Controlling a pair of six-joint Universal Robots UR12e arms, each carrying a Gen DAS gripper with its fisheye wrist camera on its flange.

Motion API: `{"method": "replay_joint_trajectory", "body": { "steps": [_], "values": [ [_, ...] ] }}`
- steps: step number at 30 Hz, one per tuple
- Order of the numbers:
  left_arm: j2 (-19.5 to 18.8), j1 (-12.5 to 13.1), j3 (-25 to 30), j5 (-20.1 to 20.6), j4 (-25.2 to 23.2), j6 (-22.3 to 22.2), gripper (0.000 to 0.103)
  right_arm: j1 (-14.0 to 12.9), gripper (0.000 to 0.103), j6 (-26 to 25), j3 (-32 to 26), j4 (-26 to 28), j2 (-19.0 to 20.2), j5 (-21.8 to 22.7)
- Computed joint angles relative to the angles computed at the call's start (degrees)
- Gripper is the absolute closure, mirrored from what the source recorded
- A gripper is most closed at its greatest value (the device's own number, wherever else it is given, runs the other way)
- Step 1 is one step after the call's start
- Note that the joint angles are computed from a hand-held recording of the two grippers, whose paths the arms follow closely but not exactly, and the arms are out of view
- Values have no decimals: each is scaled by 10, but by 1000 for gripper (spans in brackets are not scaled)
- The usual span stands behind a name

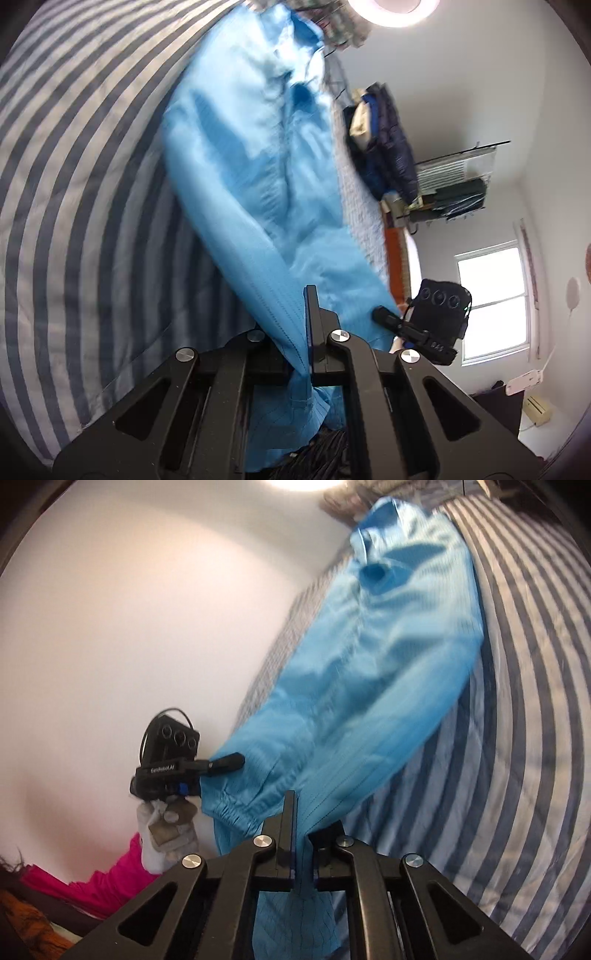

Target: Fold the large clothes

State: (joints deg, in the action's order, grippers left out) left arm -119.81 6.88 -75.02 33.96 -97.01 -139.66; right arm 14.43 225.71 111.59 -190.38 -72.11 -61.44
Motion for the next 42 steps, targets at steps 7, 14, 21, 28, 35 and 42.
{"method": "replay_joint_trajectory", "body": {
  "steps": [7, 14, 21, 28, 35, 42],
  "values": [
    [-13, -6, 40, -45, 28, -29, 100, -12, 100, -25, -22, 9, -7, -46],
    [-46, -23, 76, -49, 154, -148, 100, -26, 101, -48, -64, 54, 6, -91],
    [-90, -36, 109, -31, 242, -256, 100, -44, 101, -44, -95, 113, 25, -126],
    [-119, -46, 135, -4, 277, -304, 100, -51, 101, -58, -126, 174, 50, -140],
    [-131, -52, 146, 39, 267, -304, 92, -57, 90, -57, -135, 210, 61, -123],
    [-121, -44, 145, 35, 241, -279, 48, -61, 45, -56, -109, 191, 35, -84]
  ]
}}
